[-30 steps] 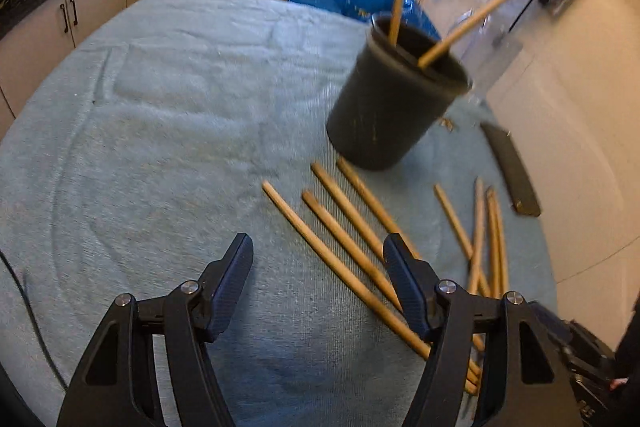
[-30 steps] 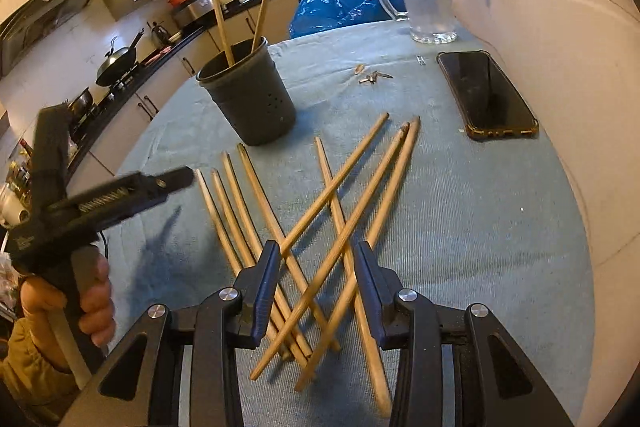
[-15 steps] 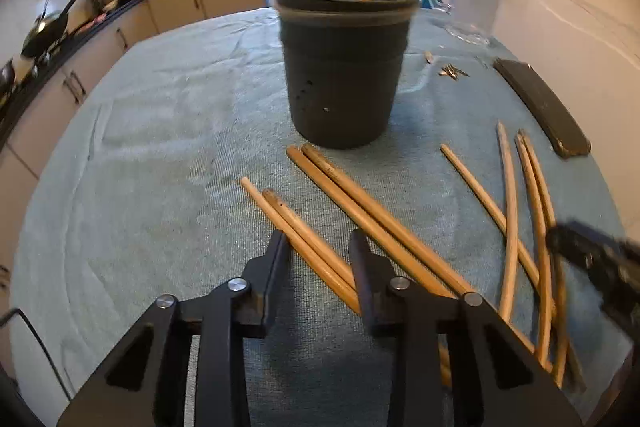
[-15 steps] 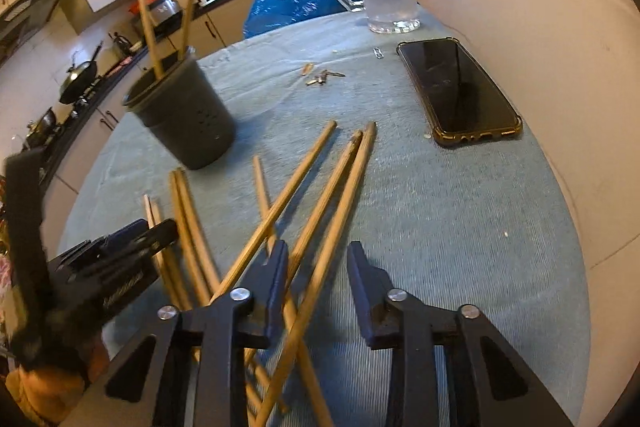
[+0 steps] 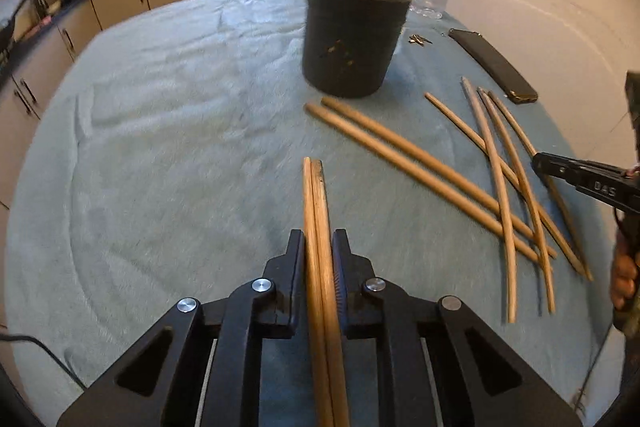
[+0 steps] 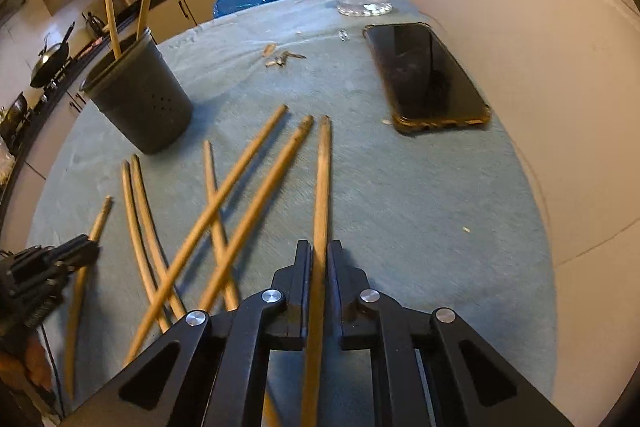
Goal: Organize utensils
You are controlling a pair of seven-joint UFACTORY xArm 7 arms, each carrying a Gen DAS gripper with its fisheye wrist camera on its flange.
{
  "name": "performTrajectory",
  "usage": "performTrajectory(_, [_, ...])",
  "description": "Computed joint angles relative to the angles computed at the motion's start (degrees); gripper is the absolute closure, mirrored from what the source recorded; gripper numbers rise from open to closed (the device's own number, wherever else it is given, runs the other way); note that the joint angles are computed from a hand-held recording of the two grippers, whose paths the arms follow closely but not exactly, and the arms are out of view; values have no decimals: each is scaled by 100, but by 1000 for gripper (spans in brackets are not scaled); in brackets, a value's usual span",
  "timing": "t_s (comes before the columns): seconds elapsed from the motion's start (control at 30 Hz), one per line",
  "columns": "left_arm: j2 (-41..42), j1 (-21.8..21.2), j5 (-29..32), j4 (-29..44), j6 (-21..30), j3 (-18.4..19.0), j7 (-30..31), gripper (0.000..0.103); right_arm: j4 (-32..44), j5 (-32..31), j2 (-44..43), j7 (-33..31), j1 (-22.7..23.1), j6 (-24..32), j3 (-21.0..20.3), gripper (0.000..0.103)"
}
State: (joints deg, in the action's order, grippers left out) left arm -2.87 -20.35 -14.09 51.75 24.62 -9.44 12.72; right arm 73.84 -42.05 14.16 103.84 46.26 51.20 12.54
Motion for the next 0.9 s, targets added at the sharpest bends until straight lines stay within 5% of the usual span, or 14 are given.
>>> performTrajectory(0.1, [-162, 49, -22, -199, -78, 71, 134, 87, -152, 51, -116, 23, -6, 31, 34, 94])
performTrajectory(0.23, [-323, 41, -528, -356, -172, 198, 479, 64, -186, -35, -135, 129, 33, 108, 90, 94])
performTrajectory(0.5, [-447, 82, -464, -539, -329, 238, 616, 66, -132, -92, -93, 211, 84, 195, 94, 94])
performTrajectory(0.73, [-639, -55, -1648, -661, -262, 509, 1469, 66, -229, -218, -143, 369, 92, 114, 112, 93])
performTrajectory(0.9, [-638, 54, -1348, -706, -327, 412, 1235, 66, -215, -284, -128, 400, 115, 161, 125, 93])
